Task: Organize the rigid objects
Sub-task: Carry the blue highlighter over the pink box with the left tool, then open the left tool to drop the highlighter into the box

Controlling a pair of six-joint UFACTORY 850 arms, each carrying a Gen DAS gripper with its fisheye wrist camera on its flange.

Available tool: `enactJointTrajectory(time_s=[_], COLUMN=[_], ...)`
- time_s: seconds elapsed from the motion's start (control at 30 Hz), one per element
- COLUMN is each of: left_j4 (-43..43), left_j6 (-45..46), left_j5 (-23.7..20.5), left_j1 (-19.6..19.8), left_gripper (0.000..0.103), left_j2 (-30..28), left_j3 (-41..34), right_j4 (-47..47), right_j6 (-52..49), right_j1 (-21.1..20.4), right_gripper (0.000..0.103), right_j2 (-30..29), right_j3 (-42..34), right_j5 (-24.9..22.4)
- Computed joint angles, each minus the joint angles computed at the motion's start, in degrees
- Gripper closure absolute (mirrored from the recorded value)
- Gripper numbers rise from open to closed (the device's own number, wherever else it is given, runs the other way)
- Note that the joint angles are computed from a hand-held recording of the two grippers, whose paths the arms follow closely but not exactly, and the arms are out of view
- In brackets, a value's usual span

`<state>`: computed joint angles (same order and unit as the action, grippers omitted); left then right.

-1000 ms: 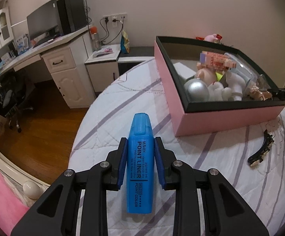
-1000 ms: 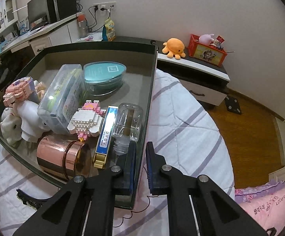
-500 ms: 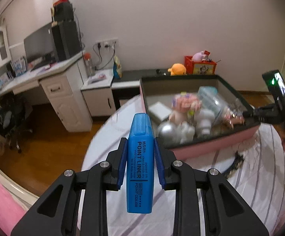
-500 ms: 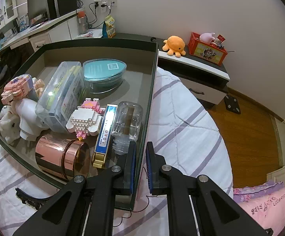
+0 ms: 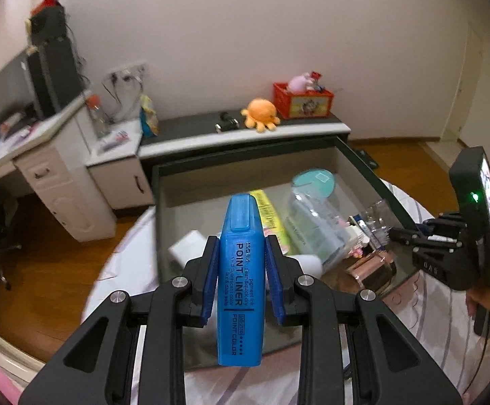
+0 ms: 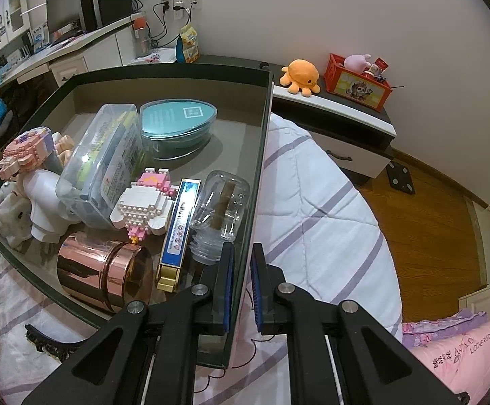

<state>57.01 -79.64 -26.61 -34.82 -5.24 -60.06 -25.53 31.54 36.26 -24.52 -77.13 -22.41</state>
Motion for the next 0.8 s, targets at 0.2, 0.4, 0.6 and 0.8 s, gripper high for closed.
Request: enactJointTrajectory(time_s=[0.2, 0.4, 0.6, 0.8], left_j4=[-6.44, -6.48, 7.39, 13.72], left_j6=[5.74, 4.14, -10.05, -15.38], left_j5=[4.84, 3.32, -1.02, -9.2], left_j1=[1.25, 0.65, -1.21, -2.91], left_gripper=[0.076, 0.075, 0.006, 0.001], left_j2=[-5.06, -8.85, -7.19, -2.45], left_j3=[-4.39, -8.05, -5.94, -1.19], right_j4=[0.29, 0.65, 0.25, -0.29], right_j6=[-0.27, -0.71, -0.42, 0.26], right_j1=[-0.04, -0.04, 0.03, 0.15], right_gripper=[0.094, 0.094, 0.094, 0.094], right_j2=[-0.6, -0.81, -0.78, -0.63], right_j3=[-0.6, -0.96, -1.01, -0.99], right_j5=[-0.48, -0.93, -1.23, -1.49])
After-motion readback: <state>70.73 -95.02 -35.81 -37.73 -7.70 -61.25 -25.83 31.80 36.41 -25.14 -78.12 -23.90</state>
